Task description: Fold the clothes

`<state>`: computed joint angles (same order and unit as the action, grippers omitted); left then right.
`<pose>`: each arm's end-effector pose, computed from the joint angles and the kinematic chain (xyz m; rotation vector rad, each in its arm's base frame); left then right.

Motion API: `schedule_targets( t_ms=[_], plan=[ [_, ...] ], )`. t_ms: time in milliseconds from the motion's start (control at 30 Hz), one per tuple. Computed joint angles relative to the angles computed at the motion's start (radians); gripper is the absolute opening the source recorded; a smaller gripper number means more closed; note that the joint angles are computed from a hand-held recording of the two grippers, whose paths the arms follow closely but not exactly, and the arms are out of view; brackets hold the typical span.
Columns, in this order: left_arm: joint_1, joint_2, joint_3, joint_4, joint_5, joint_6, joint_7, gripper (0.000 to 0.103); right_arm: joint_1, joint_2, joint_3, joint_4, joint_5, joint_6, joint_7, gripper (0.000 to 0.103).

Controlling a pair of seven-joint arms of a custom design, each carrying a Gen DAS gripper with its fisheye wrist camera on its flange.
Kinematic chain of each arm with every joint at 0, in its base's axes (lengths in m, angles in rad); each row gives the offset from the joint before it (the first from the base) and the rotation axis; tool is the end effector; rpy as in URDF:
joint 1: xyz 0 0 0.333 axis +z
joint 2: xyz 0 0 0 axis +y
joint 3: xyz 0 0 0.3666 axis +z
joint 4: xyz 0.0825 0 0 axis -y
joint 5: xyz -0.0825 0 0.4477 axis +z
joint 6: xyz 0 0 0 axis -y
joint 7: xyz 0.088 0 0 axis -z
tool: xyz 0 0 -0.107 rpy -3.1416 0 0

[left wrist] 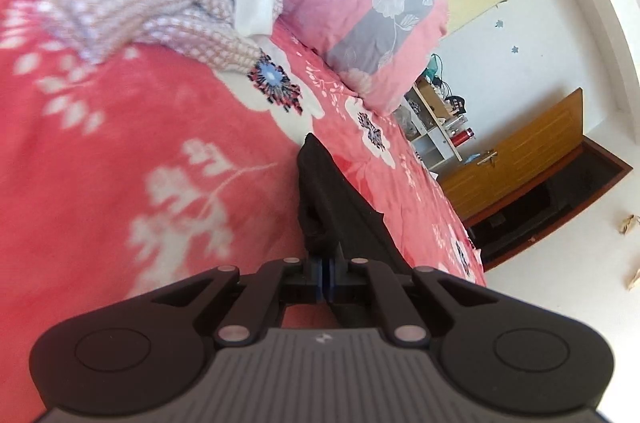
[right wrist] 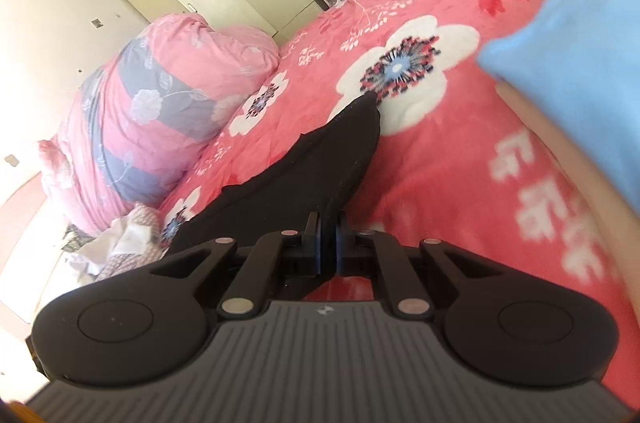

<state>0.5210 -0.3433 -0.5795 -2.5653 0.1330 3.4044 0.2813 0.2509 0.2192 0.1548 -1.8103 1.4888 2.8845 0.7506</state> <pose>0.5006 -0.0638 0.5083 -2.3099 0.6892 -1.4541 0.6806 0.2207 0.4969 -1.3359 1.5179 -0.0216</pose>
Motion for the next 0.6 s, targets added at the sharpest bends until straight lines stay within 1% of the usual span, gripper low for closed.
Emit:
schedule_targets(
  t_ms=[67, 100, 167, 300, 367, 400, 467, 500, 533, 600],
  plan=[
    [-0.085, -0.074, 0.067, -0.063, 0.016, -0.021, -0.03, 0.003, -0.005, -0.057, -0.002, -0.068, 0.018, -0.02, -0.011, 0.004],
    [-0.118, -0.115, 0.089, -0.094, 0.027, -0.036, -0.05, 0.003, -0.004, -0.088, -0.007, -0.104, 0.025, -0.03, -0.013, 0.004],
    [-0.168, -0.205, 0.106, -0.154, 0.042, -0.077, -0.091, 0.004, 0.004, -0.149, -0.021, -0.178, 0.032, -0.048, -0.012, 0.004],
    [-0.266, -0.389, 0.116, -0.272, 0.04, -0.169, -0.202, 0.004, 0.03, -0.272, -0.054, -0.33, 0.046, -0.076, 0.01, 0.004],
    [-0.299, -0.457, 0.111, -0.312, 0.051, -0.217, -0.243, 0.004, 0.043, -0.321, -0.07, -0.395, 0.062, -0.089, 0.02, 0.004],
    [-0.312, -0.471, 0.113, -0.326, 0.062, -0.228, -0.254, 0.004, 0.05, -0.336, -0.076, -0.418, 0.061, -0.094, 0.031, 0.004],
    [-0.323, -0.471, 0.121, -0.336, 0.092, -0.241, -0.264, 0.005, 0.059, -0.344, -0.085, -0.445, 0.043, -0.099, 0.053, 0.006],
    [-0.328, -0.47, 0.124, -0.342, 0.106, -0.247, -0.269, 0.005, 0.062, -0.338, -0.087, -0.449, 0.014, -0.098, 0.076, 0.007],
    [-0.331, -0.47, 0.128, -0.347, 0.12, -0.246, -0.276, 0.007, 0.064, -0.335, -0.088, -0.452, -0.011, -0.095, 0.094, 0.008],
    [-0.325, -0.467, 0.136, -0.357, 0.139, -0.212, -0.302, 0.009, 0.07, -0.341, -0.086, -0.452, -0.047, -0.069, 0.098, 0.009]
  ],
)
